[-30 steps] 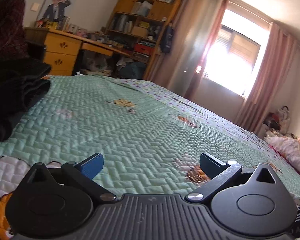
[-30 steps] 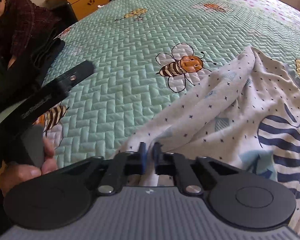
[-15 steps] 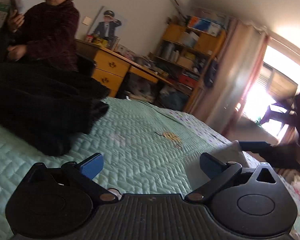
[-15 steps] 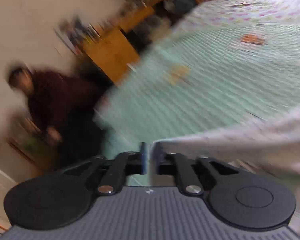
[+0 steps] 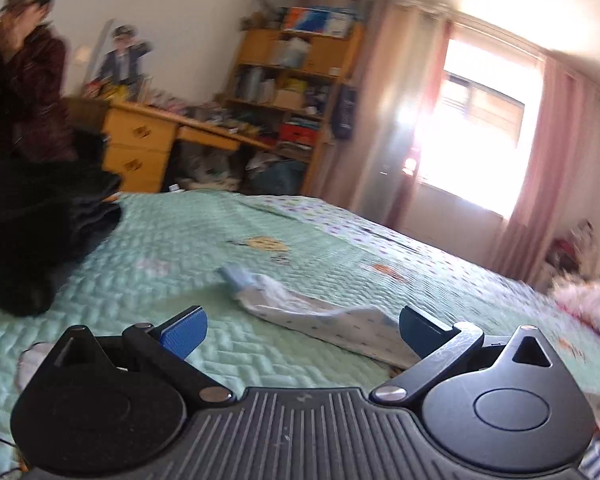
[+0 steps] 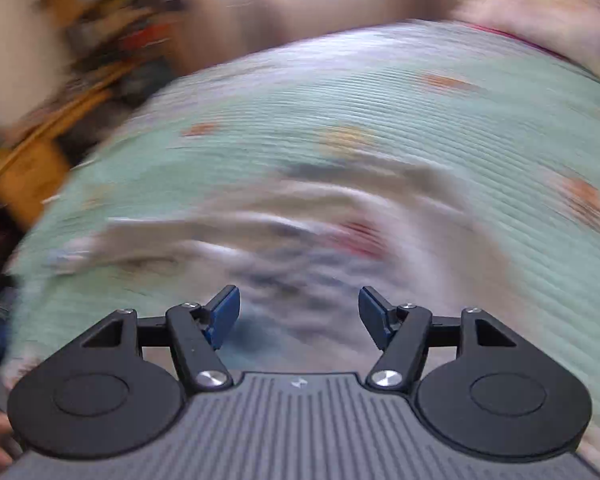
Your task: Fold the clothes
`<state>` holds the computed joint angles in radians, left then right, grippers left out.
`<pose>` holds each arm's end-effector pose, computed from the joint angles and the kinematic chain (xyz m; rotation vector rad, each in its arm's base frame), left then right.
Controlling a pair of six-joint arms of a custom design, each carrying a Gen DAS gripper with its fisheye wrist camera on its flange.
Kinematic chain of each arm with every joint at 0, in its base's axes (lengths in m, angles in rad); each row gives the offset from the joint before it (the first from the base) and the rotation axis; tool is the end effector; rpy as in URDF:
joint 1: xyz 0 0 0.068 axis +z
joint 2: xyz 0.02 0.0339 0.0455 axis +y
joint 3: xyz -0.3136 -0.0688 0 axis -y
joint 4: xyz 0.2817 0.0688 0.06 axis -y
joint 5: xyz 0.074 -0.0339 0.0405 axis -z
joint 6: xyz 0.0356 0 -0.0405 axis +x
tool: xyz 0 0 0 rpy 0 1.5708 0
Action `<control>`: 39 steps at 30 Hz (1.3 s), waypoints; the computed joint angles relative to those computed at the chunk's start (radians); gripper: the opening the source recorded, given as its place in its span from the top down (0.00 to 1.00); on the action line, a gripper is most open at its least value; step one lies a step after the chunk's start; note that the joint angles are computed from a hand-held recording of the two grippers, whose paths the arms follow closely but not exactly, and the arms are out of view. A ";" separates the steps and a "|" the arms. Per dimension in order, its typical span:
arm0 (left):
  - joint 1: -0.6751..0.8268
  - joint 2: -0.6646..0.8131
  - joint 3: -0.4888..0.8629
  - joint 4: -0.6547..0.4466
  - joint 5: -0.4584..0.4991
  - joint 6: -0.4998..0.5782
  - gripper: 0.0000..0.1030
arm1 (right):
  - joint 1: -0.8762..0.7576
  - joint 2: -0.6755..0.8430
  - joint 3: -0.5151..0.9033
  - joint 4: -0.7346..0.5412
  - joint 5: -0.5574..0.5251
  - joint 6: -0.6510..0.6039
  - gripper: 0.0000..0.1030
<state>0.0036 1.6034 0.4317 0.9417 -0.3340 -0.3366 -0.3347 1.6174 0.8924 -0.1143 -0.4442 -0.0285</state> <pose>0.2997 0.0127 0.1661 -0.5336 1.7068 0.0617 0.3414 -0.1025 0.2059 0.1559 2.3292 0.3557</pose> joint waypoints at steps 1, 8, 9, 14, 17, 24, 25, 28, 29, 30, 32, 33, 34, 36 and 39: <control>-0.025 0.009 0.004 0.011 -0.013 0.026 0.01 | -0.073 -0.015 -0.031 -0.017 -0.018 -0.024 0.35; -0.199 0.050 0.027 0.024 -0.063 0.215 0.01 | -0.406 0.011 -0.075 -0.175 -0.177 -0.159 0.35; -0.221 0.037 0.025 0.003 -0.072 0.213 0.01 | -0.430 0.035 -0.066 -0.199 -0.206 -0.159 0.35; -0.341 -0.079 -0.003 -0.123 -0.155 0.186 0.01 | -0.549 0.079 -0.061 -0.375 -0.333 -0.244 0.35; -0.401 -0.159 -0.013 -0.220 -0.195 0.147 0.01 | -0.604 0.083 -0.046 -0.517 -0.357 -0.387 0.35; -0.530 -0.302 0.004 -0.394 -0.270 0.115 0.01 | -0.760 0.302 -0.008 -0.819 -0.549 -0.437 0.35; -0.549 -0.320 0.006 -0.413 -0.286 0.116 0.01 | -0.770 0.325 -0.013 -0.830 -0.570 -0.433 0.35; -0.599 -0.356 0.011 -0.456 -0.332 0.132 0.01 | -0.771 0.355 -0.047 -0.769 -0.629 -0.359 0.34; -0.613 -0.366 0.013 -0.469 -0.345 0.136 0.01 | -0.764 0.351 -0.064 -0.730 -0.648 -0.323 0.33; -0.623 -0.375 0.013 -0.482 -0.357 0.137 0.01 | -0.756 0.349 -0.070 -0.700 -0.665 -0.299 0.33; -0.642 -0.392 0.014 -0.506 -0.377 0.138 0.01 | -0.738 0.335 -0.090 -0.647 -0.699 -0.262 0.34; -0.643 -0.397 0.016 -0.519 -0.380 0.136 0.01 | -0.732 0.329 -0.096 -0.636 -0.714 -0.252 0.34; -0.647 -0.399 0.020 -0.531 -0.386 0.133 0.01 | -0.723 0.327 -0.096 -0.627 -0.727 -0.241 0.37; -0.649 -0.405 0.024 -0.551 -0.391 0.128 0.01 | -0.689 0.325 -0.098 -0.571 -0.748 -0.184 0.54; -0.647 -0.405 0.032 -0.573 -0.390 0.122 0.01 | -0.660 0.319 -0.064 -0.585 -0.731 -0.159 0.83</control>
<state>-0.6437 1.1979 0.4641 0.3691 -0.7240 -0.2148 -0.9951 1.9368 0.8287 -0.6991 -1.1749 -0.1878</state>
